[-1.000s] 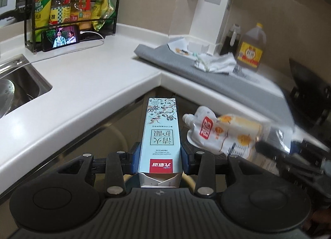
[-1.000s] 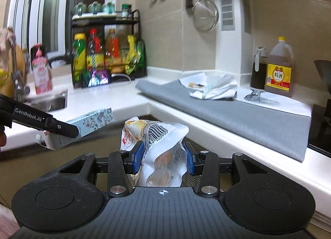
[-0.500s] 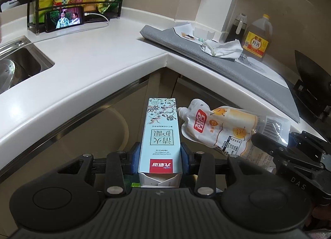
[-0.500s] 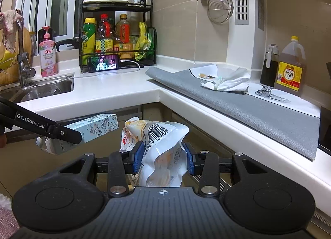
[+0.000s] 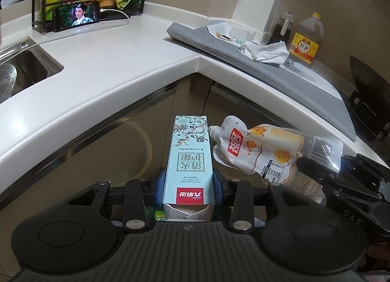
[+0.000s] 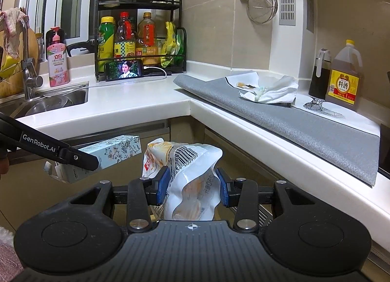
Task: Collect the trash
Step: 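Carry the toothpaste box and drink pouch down toward the bin with both tools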
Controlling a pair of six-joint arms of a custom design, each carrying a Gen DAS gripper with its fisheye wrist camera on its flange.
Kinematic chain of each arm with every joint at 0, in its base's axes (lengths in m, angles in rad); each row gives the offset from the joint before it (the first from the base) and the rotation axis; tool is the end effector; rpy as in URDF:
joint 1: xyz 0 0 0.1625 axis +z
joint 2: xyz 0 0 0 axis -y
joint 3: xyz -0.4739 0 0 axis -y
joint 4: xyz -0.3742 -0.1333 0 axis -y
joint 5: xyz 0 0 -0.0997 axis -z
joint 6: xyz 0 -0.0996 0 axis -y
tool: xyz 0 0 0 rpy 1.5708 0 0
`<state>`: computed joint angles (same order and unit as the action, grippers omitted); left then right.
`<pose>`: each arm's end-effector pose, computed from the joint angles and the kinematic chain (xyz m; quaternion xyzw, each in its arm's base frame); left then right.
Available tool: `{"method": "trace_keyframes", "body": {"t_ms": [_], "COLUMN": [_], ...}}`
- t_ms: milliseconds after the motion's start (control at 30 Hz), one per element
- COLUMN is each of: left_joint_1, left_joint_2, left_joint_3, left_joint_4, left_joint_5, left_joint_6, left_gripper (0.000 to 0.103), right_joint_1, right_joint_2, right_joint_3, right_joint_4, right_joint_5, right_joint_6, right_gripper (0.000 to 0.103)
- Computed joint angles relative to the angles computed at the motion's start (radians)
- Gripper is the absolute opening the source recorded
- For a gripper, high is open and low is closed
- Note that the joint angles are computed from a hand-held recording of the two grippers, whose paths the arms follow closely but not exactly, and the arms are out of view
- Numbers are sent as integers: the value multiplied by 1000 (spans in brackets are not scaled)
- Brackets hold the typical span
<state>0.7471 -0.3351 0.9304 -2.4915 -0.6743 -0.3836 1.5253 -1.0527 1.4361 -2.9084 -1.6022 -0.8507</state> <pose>-0.4961 -0.7472 0.0815 0.1256 0.8832 -0.3629 0.2692 0.0973 -0.7258 0.4580 0.3414 -0.8200 0.4078 0.2115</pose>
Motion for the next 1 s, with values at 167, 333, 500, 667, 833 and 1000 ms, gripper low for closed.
{"method": "trace_keyframes", "body": {"t_ms": [167,333,500,667,833,1000], "left_joint_1": [2,8,20,29,39,51], "left_joint_2": [15,49,60,75,103,129], "left_joint_3": [-32,-108,-143,-175,-227,-276], "left_joint_4": [38,180,261,307,346,392], "left_joint_5": [8,41,17,22,16,4], "left_joint_6": [2,-32,-74,-94,-86,-93], "left_gripper": [43,43,43,43,43,43], "right_joint_1": [3,2,0,-1,-2,-4], "right_joint_2": [6,9,18,32,49,64], "right_joint_3": [-8,-7,-15,-30,-52,-71], "right_joint_4": [9,10,16,36,69,101], "right_joint_5": [-16,-31,-53,-73,-98,-123], "right_joint_6": [1,6,6,3,8,10], "right_gripper": [44,44,44,44,44,44]}}
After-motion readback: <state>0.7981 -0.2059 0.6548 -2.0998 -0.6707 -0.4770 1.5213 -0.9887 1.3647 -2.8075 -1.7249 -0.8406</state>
